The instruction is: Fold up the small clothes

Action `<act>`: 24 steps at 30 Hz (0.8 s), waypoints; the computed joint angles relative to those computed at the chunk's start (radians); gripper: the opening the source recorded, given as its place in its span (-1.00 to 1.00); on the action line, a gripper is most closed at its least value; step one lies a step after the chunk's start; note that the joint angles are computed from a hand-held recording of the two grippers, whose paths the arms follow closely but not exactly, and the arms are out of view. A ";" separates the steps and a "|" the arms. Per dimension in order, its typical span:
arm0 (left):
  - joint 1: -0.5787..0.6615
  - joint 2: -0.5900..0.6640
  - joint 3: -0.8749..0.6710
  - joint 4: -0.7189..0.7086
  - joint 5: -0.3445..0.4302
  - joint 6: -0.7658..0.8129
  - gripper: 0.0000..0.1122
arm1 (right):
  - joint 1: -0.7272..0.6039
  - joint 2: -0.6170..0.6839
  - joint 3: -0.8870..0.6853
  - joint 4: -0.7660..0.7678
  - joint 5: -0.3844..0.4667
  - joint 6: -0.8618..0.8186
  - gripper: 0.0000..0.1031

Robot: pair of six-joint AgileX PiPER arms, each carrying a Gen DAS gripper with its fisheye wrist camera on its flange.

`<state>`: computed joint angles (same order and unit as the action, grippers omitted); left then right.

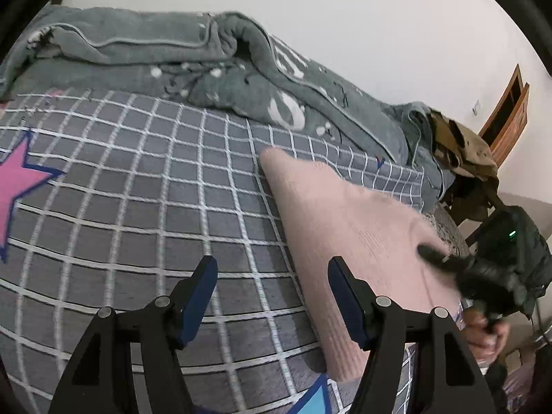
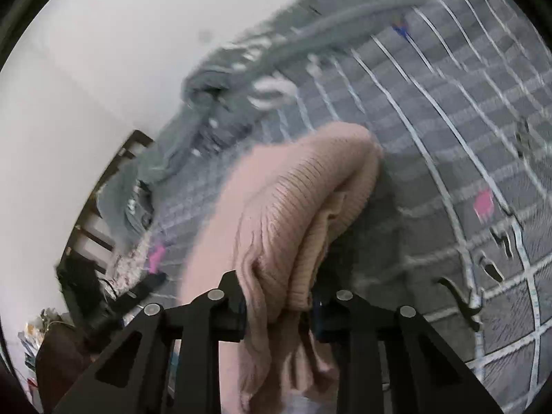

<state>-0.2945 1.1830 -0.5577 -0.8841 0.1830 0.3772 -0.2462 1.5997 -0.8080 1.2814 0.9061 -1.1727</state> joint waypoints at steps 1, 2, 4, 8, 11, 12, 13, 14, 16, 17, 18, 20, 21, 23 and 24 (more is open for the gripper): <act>0.023 -0.025 0.008 0.007 0.018 -0.001 0.15 | 0.045 -0.051 -0.001 -0.015 -0.037 0.045 -0.53; 0.050 -0.050 0.013 0.036 0.039 -0.026 0.15 | 0.104 -0.101 -0.014 -0.049 -0.081 0.117 -0.54; 0.106 -0.094 0.029 0.015 0.082 0.010 0.15 | 0.206 -0.153 -0.050 -0.115 -0.152 0.249 -0.57; 0.278 -0.169 0.063 -0.087 0.202 0.165 0.15 | 0.445 -0.189 -0.152 -0.352 -0.323 0.565 -0.60; 0.423 -0.191 0.064 -0.126 0.317 0.260 0.15 | 0.583 -0.160 -0.241 -0.485 -0.387 0.756 -0.64; 0.464 -0.193 0.060 -0.128 0.348 0.283 0.15 | 0.595 -0.154 -0.254 -0.477 -0.387 0.758 -0.64; 0.503 -0.197 0.055 -0.130 0.376 0.305 0.15 | 0.626 -0.143 -0.281 -0.495 -0.396 0.793 -0.64; 0.539 -0.198 0.049 -0.133 0.400 0.325 0.15 | 0.664 -0.133 -0.309 -0.536 -0.417 0.841 -0.64; 0.598 -0.198 0.040 -0.140 0.446 0.361 0.15 | 0.714 -0.120 -0.347 -0.598 -0.442 0.915 -0.64; 0.624 -0.197 0.039 -0.155 0.463 0.389 0.15 | 0.721 -0.110 -0.365 -0.584 -0.437 0.920 -0.64; 0.637 -0.196 0.041 -0.167 0.468 0.405 0.15 | 0.723 -0.104 -0.374 -0.578 -0.429 0.922 -0.64; 0.646 -0.182 0.046 -0.195 0.473 0.432 0.15 | 0.729 -0.097 -0.390 -0.615 -0.432 0.959 -0.64; 0.642 -0.173 0.048 -0.208 0.472 0.445 0.15 | 0.723 -0.100 -0.384 -0.641 -0.435 0.978 -0.64; 0.626 -0.170 0.066 -0.229 0.457 0.466 0.15 | 0.679 -0.124 -0.326 -0.632 -0.440 0.943 -0.64; 0.612 -0.165 0.073 -0.240 0.445 0.475 0.15 | 0.634 -0.141 -0.281 -0.597 -0.434 0.893 -0.64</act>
